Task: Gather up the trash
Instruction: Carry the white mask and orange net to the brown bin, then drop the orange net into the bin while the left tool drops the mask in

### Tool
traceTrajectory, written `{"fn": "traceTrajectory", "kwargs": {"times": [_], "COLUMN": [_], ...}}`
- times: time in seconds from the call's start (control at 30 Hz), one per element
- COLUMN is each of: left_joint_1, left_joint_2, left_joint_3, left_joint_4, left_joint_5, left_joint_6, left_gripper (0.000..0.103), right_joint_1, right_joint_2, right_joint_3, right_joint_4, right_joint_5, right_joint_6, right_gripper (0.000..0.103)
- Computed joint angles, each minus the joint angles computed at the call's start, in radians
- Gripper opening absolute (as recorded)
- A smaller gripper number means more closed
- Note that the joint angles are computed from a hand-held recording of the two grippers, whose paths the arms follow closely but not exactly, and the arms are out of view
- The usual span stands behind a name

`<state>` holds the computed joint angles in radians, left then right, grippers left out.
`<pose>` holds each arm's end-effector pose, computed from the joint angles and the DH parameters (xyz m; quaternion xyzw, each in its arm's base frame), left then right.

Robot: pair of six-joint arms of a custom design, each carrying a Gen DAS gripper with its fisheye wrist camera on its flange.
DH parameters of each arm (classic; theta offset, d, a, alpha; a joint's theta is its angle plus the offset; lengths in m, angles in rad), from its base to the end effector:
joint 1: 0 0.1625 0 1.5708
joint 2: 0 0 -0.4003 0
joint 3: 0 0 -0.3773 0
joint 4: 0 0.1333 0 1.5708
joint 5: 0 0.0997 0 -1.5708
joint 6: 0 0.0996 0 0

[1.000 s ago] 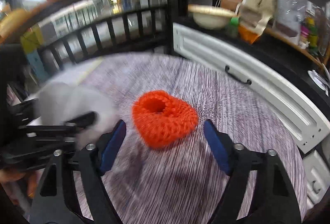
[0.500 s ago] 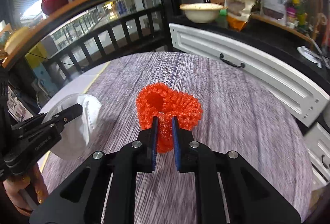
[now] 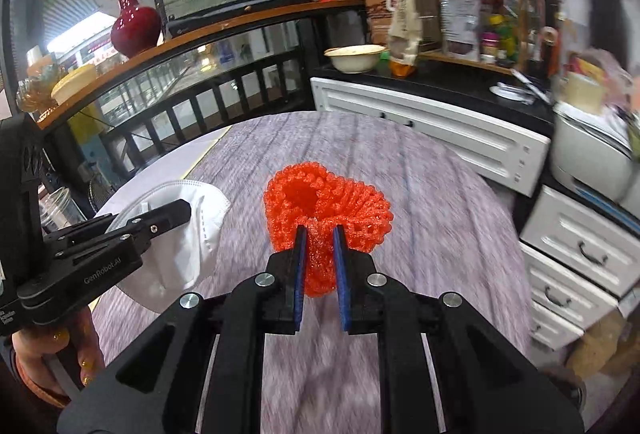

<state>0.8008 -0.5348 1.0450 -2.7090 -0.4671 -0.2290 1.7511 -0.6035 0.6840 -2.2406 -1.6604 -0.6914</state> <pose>-0.3839 -0.7152 0.2045 0.0604 0.8237 -0.4697 0.3117 0.2737 -0.8077 0.3323 0.3918 -0.8721 0.2699 0.1148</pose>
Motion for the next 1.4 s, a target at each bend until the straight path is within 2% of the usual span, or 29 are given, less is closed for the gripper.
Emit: {"fn": "traceTrajectory", "kwargs": {"times": [0.1,0.2,0.37,0.63,0.8,0.93,1.0,1.03,1.07,1.2,1.3,1.4], "left_joint_1": [-0.026,-0.054,-0.078,-0.103,-0.113,-0.114,-0.114,-0.112,-0.109,-0.101,-0.088,-0.078], "left_joint_2": [-0.003,0.02,0.089,0.233,0.326,0.395,0.424,0.44,0.453,0.49,0.534,0.599], "left_joint_3": [0.047,0.062,0.011,-0.152,-0.267,-0.357,-0.392,-0.414,-0.432,-0.483,-0.566,-0.684], "left_joint_4": [-0.016,-0.058,-0.033,0.056,0.139,0.219,0.255,0.277,0.297,0.363,0.454,0.55], "left_joint_5": [-0.028,-0.052,-0.132,-0.248,-0.291,-0.306,-0.309,-0.31,-0.313,-0.31,-0.322,-0.322], "left_joint_6": [-0.024,-0.002,0.012,0.041,0.051,0.041,0.038,0.035,0.031,0.009,-0.018,-0.032], "left_gripper": [0.009,0.009,0.009,0.009,0.009,0.009,0.009,0.009,0.009,0.009,0.009,0.009], "right_joint_1": [-0.027,-0.062,-0.121,-0.231,-0.294,-0.329,-0.344,-0.352,-0.359,-0.385,-0.404,-0.416], "right_joint_2": [-0.128,-0.229,-0.345,-0.444,-0.447,-0.431,-0.429,-0.426,-0.427,-0.448,-0.48,-0.507], "right_joint_3": [0.195,0.335,0.498,0.617,0.634,0.644,0.66,0.664,0.67,0.706,0.748,0.782], "right_joint_4": [-0.108,-0.191,-0.33,-0.453,-0.481,-0.521,-0.55,-0.561,-0.577,-0.607,-0.628,-0.665], "right_joint_5": [0.01,0.011,-0.019,-0.084,-0.124,-0.167,-0.187,-0.2,-0.2,-0.215,-0.223,-0.222], "right_joint_6": [-0.018,-0.014,-0.012,0.016,0.062,0.064,0.07,0.082,0.097,0.156,0.189,0.19], "right_gripper": [0.014,0.014,0.014,0.014,0.014,0.015,0.028,0.047,0.061,0.063,0.063,0.069]}}
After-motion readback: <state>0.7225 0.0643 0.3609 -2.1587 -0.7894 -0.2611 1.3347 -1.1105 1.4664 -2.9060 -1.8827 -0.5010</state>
